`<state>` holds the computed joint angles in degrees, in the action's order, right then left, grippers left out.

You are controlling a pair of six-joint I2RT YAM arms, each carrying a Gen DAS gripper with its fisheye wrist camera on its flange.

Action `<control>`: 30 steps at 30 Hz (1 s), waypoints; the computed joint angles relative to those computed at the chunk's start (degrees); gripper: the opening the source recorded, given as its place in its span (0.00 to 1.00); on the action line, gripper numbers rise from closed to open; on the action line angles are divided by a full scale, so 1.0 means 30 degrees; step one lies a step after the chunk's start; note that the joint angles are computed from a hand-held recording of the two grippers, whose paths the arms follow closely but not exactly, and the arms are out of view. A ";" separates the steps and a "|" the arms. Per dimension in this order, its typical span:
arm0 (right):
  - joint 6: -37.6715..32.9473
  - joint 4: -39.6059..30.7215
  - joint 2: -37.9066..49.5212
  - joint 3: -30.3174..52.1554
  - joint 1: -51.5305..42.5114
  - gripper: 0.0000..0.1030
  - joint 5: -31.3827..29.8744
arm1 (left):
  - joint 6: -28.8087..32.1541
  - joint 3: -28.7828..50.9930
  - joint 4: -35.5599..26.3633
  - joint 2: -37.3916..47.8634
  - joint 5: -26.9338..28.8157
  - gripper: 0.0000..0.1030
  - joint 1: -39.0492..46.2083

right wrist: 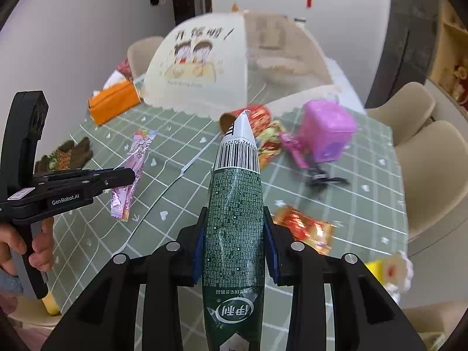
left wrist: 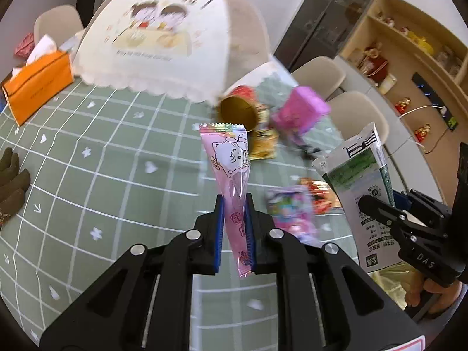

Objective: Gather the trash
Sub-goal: 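Carry the pouch and pink wrapper to the bin and open both tools inside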

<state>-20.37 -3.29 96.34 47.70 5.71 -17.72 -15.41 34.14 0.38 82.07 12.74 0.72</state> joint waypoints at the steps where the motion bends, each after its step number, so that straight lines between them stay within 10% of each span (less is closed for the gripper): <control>1: -0.0298 -0.0146 -0.0851 -0.0505 -0.0584 0.32 -0.0326 | -0.0483 -0.0089 -0.0320 -0.0836 -0.0461 0.12 -0.0843; 14: -0.7460 -0.5890 -0.7174 -0.1532 -1.2110 0.32 -0.7184 | -0.5857 0.2990 -0.4039 -0.3184 -0.8585 0.12 -1.2497; 30: -1.7565 -1.3085 -0.0536 0.5569 -2.4325 0.32 -1.2578 | -0.9593 1.2860 -0.6393 0.6035 -1.4096 0.12 -2.2802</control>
<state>-73.06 -42.54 94.73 64.40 -67.27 -55.45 -44.19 72.72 -18.80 100.18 -29.55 -67.69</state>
